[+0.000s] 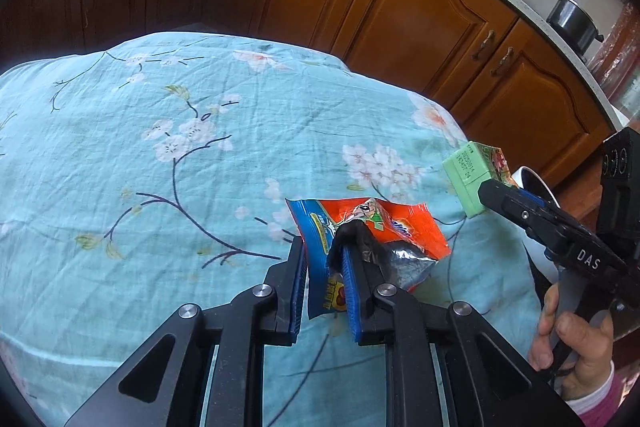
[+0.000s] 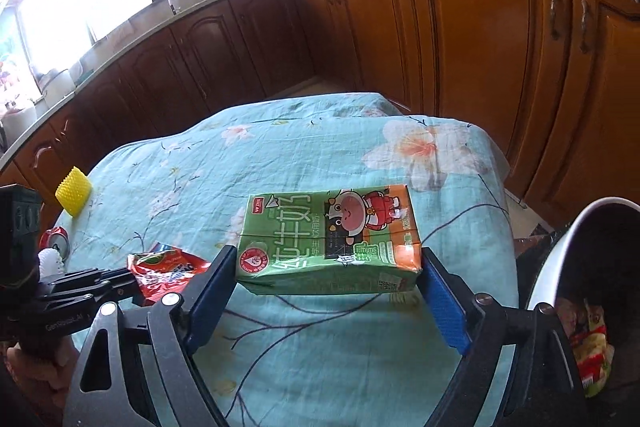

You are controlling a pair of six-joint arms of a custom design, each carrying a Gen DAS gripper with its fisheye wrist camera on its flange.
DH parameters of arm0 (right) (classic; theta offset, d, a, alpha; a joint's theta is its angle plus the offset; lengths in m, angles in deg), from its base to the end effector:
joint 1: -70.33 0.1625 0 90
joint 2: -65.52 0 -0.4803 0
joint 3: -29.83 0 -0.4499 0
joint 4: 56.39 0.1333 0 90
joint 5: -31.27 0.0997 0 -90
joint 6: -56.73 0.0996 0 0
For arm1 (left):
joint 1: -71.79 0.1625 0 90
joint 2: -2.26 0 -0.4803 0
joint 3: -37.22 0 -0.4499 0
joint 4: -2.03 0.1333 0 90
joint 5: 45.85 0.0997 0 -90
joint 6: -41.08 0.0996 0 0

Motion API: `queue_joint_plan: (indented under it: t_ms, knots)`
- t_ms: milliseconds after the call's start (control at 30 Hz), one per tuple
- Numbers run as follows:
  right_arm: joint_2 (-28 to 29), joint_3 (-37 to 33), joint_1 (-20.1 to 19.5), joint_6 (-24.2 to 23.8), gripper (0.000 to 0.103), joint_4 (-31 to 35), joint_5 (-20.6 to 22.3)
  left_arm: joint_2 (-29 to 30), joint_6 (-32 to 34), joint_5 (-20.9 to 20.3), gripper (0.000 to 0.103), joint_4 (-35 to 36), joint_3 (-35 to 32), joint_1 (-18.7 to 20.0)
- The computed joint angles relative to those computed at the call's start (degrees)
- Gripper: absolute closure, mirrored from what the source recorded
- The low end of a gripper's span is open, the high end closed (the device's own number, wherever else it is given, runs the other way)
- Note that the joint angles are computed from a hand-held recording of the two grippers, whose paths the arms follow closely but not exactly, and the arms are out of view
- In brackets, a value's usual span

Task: Collect trash
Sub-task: 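Carry the chip bag and milk carton over the trash bin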

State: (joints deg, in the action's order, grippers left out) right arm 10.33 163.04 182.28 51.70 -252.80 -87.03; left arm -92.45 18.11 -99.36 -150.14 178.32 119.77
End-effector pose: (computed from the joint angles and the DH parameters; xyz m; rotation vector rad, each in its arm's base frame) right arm 0.2656 -0.4288 0.0870 0.4502 -2.5952 0.7551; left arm -0.1171 -0.4176 0.2655 0.3181 2.6253 -0.7766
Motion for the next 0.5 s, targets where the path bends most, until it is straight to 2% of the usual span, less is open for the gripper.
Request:
queue_joint_plan:
  t_ms: [500]
  knots:
    - [-11.22, 11.72, 3.76, 9.06, 0.015, -5.0, -4.35, -0.83, -2.8, -1.62, 0.087, 3.83, 2.46, -10.54]
